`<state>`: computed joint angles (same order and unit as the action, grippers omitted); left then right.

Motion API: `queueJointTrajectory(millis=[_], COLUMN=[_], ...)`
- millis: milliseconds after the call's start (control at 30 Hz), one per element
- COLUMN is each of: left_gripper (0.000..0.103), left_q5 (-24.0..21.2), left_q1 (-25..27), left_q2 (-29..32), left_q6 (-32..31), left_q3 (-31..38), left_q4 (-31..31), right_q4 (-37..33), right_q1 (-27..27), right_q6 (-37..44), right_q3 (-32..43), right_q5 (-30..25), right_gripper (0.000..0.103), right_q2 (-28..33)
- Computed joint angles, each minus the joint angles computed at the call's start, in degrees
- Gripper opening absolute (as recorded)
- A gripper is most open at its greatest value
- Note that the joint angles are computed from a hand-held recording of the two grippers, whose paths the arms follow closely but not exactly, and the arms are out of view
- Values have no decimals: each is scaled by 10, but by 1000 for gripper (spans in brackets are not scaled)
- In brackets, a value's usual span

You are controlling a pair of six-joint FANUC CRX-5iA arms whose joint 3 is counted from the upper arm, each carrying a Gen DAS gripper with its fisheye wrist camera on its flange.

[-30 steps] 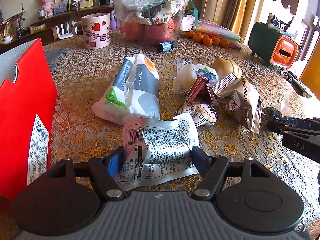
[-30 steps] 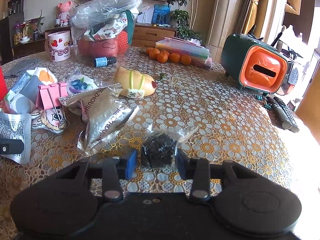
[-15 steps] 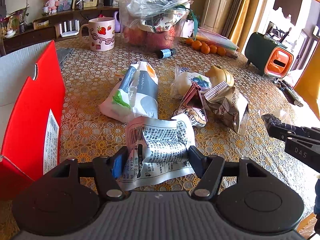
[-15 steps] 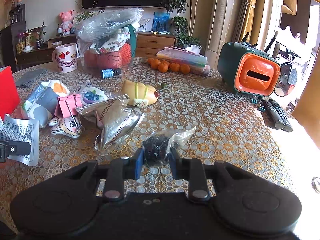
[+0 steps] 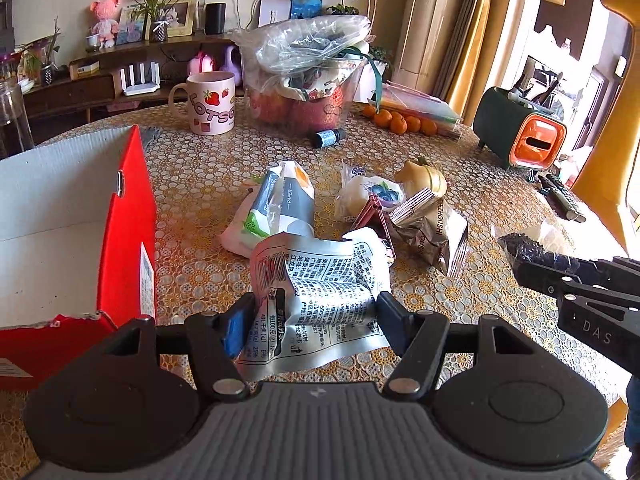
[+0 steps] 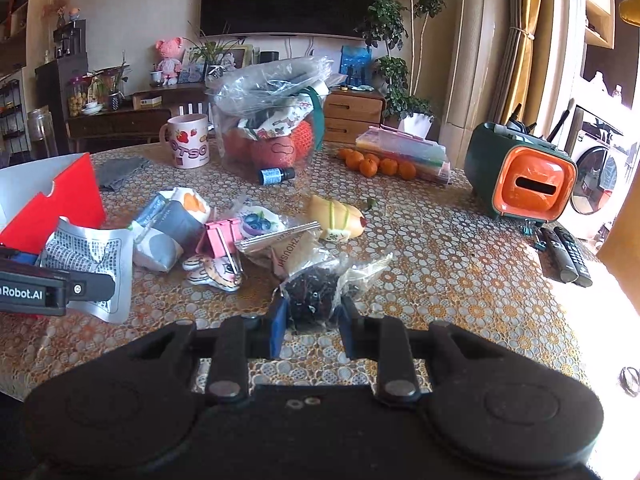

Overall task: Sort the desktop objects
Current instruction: 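Carry the sachet and black-item bag over the red box with both tools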

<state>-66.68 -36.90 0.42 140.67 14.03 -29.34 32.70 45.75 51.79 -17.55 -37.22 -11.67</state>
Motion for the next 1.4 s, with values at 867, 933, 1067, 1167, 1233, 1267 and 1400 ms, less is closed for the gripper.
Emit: queueJointTrajectory(millis=[867,933,1067,1167,1233,1267,1400], left_gripper=[65,65,65,65,65,65,65], left_q5=[-136,-143,-158,-162,-165,-167,-165], left_q1=[-35,-32,-27,-14,-2,3,42], left_q2=[-134,-147,-170,-188,-200,-205,-228], left_q6=[29,30,24,14,8,6,-14], left_q3=[-15,-21,-33,-45,-54,-58,-78], left_q4=[-96,-99,-103,-95,-89,-88,-64], right_q4=[-186,-193,-210,-218,-220,-222,-234], right_q1=[116,127,142,151,158,160,167], right_q6=[237,252,276,290,298,303,319], right_q3=[169,184,211,227,237,243,270], right_q5=[-66,-70,-74,-75,-77,-78,-91], right_gripper=[26,26,26,26,26,26,26], right_q2=[22,31,48,62,71,76,99])
